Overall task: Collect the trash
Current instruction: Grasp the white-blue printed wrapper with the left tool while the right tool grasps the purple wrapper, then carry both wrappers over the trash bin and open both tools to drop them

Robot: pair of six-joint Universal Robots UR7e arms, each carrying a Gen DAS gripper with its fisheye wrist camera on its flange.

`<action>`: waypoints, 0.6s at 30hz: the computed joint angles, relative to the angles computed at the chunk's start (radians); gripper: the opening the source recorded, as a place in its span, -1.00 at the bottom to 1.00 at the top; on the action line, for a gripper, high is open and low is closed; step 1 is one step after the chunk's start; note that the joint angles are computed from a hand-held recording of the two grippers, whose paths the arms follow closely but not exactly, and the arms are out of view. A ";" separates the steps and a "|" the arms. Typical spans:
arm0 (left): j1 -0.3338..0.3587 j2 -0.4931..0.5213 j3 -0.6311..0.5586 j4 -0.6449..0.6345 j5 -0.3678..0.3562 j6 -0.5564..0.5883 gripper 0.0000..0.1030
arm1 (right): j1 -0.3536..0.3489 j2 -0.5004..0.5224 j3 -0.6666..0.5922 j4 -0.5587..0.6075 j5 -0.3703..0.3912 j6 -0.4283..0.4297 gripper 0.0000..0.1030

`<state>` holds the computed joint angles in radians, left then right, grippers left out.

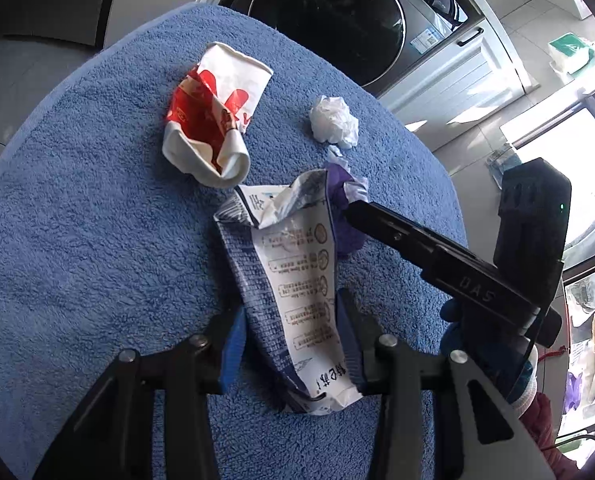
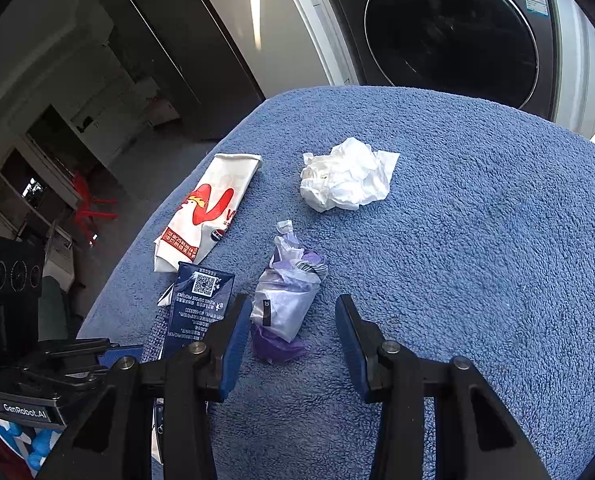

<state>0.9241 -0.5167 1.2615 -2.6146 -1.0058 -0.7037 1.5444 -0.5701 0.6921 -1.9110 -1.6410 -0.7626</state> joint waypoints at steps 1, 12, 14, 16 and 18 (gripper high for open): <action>-0.005 0.002 0.000 -0.001 0.004 -0.003 -0.23 | 0.002 0.002 -0.001 0.002 -0.010 0.001 -0.30; -0.037 -0.066 0.113 -0.076 0.018 -0.002 -0.24 | -0.008 -0.081 0.114 -0.050 -0.011 -0.013 -0.50; -0.048 -0.070 0.121 -0.092 0.023 0.008 -0.24 | -0.017 -0.124 0.163 -0.078 -0.003 -0.015 -0.50; -0.060 -0.072 0.123 -0.102 0.028 0.016 -0.24 | -0.026 -0.171 0.214 -0.114 0.001 -0.019 -0.50; -0.075 -0.071 0.120 -0.107 0.037 0.031 -0.24 | -0.038 -0.218 0.259 -0.140 0.008 -0.025 -0.50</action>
